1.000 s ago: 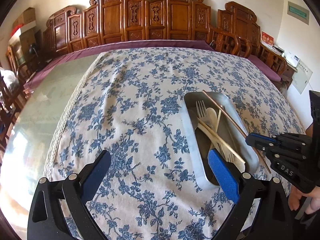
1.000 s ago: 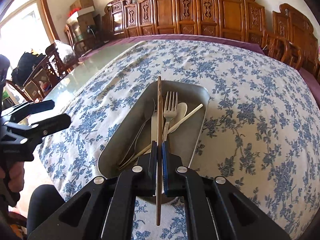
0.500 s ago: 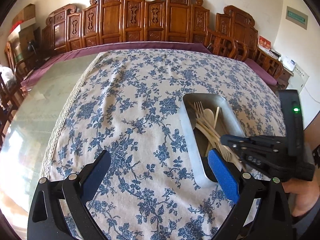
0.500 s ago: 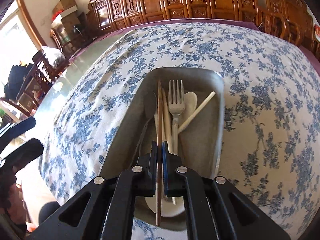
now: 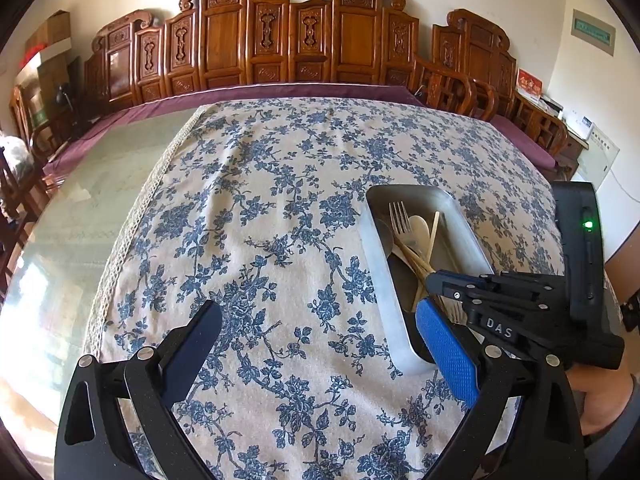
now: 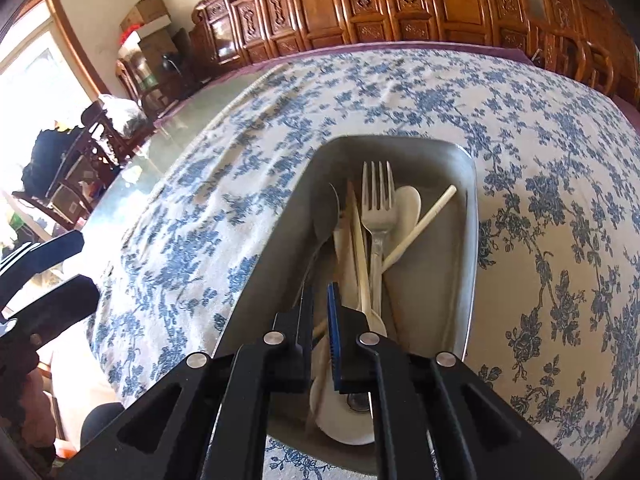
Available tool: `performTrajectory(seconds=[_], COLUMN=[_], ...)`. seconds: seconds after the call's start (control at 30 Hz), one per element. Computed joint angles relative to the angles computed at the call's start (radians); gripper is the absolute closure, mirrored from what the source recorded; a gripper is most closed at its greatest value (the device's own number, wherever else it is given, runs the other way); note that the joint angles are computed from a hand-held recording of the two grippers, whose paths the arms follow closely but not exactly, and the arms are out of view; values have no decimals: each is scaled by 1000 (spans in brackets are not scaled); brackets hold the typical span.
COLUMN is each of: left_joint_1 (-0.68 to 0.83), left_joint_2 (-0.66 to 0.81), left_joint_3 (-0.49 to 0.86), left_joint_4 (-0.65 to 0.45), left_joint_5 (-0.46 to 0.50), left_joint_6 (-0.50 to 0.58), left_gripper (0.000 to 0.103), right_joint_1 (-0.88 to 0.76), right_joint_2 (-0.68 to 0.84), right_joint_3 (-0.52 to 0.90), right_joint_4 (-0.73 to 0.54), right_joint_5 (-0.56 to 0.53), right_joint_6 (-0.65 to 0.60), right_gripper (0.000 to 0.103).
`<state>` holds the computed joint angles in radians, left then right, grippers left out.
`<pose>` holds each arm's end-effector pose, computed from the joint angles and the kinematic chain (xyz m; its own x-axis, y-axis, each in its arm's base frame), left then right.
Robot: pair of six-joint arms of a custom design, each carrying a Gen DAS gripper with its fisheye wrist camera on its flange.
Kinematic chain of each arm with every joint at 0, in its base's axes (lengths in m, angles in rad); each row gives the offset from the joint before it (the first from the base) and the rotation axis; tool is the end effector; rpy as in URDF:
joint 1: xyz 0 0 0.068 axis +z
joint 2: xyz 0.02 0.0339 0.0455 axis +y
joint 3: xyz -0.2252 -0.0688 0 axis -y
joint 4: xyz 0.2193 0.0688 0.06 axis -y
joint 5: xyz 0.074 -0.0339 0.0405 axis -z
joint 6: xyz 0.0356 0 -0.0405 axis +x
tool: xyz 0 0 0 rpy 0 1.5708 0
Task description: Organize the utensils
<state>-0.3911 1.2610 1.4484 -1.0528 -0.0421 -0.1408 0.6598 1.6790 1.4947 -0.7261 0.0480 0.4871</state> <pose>0.2101 -0.0850 0.3444 -0.7468 0.1563 -0.6464 0.2533 0.9656 -0.0593 0.2682 0.2059 0.2697 -0.8271 -0.0499 -0.5598 -0.2284 0.9399 0.2536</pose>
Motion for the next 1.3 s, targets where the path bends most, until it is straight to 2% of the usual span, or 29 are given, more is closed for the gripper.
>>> performTrajectory(seconds=[0.2,0.33,0.47,0.53,0.57,0.63,0.73,0.83,1.07,1.3], left_joint_1=[-16,-45,-76,-99,-120,-153,-212,-304,-503,-688], left_joint_2=[-6,-10,-7,-7,-8,-11,-13,-16,-5,30], left_joint_3=[0,11,40,53,61,70,84,94,152,255], left_joint_4=[2,-5,-24,-33,-38,-47,-67,-94,-186,-309], left_joint_5=[-10,-34,-53,-70,-90,-121,-164,-238,-368,-491], left_joint_6=[-6,-17,-45,-61,-71,-90,-130,-181,-331,-493], left_gripper=[9,9,9,9,9,9,9,9,8,8], right_joint_1=[21,23,20,20,21,27,41,57,107,277], right_joint_2=[-75,-167,-267,-315,-342,-381,-448,-512,-656,-735], right_joint_3=[-28,-60,-91,-106,-113,-119,-128,-135,-138,-83], right_joint_4=[-16,-45,-82,-100,-113,-137,-178,-228,-368,-576], right_joint_5=[75,125,174,203,219,250,301,350,432,603], right_joint_6=[-61,-86,-112,-112,-112,-107,-95,-80,-13,159], right_gripper=[92,77,70,54,50,32,12,3,3,3])
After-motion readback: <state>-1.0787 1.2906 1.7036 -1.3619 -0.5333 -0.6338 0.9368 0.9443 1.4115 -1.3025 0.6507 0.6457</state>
